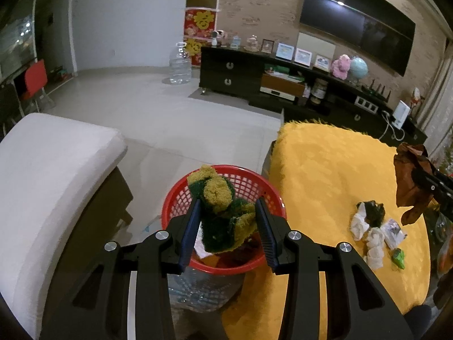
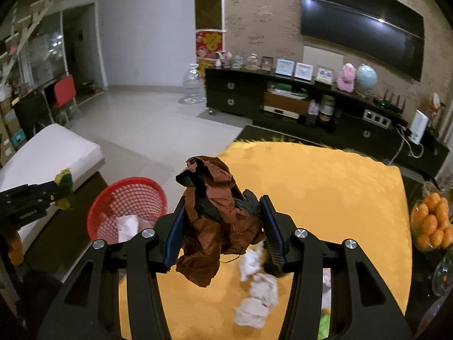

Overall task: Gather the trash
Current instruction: 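Carry the sponge and brown cloth in both grippers over the wastebasket, then open both grippers to drop sponge and brown cloth into the wastebasket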

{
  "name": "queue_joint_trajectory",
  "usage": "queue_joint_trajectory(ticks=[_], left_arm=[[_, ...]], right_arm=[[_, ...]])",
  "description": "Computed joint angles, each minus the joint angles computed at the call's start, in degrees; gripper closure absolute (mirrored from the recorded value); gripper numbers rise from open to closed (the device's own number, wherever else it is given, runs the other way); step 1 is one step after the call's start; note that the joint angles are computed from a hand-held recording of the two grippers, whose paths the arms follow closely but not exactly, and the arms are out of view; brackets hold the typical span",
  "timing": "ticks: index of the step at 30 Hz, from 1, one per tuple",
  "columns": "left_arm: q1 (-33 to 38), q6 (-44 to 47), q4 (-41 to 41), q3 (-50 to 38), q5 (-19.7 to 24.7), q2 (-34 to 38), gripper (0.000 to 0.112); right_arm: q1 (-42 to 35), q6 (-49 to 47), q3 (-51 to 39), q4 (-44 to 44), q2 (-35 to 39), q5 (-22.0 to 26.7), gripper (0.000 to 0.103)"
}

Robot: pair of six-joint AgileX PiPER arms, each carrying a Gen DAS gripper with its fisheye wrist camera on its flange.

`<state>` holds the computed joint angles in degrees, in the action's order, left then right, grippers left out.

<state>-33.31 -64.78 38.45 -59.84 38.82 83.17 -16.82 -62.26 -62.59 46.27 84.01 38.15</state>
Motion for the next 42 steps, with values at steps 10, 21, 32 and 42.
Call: queue_joint_trajectory(ticks=[10,21,32,42], left_arm=[[3.3,1.1,-1.2,2.0,-2.0,-0.9,0.074],[7.1,2.5,-3.0,2.4,-4.8,2.0,0.074],[10.6,7.6,-7.3,1.4,-8.8,7.8,0.074],[11.2,11.2,-9.4,0.7,-10.2,11.9,0.073]], right_arm=[[9.8,6.7,-3.0,-2.3,2.9,-1.1,0.054],[17.4,11.9,-6.5,-5.1,8.2,-3.0,0.054],[22.7,17.0,-8.2,-9.3,14.7,-5.2,0.054],[23.9,19.4,-10.4,-11.0,19.5,-5.1,0.052]])
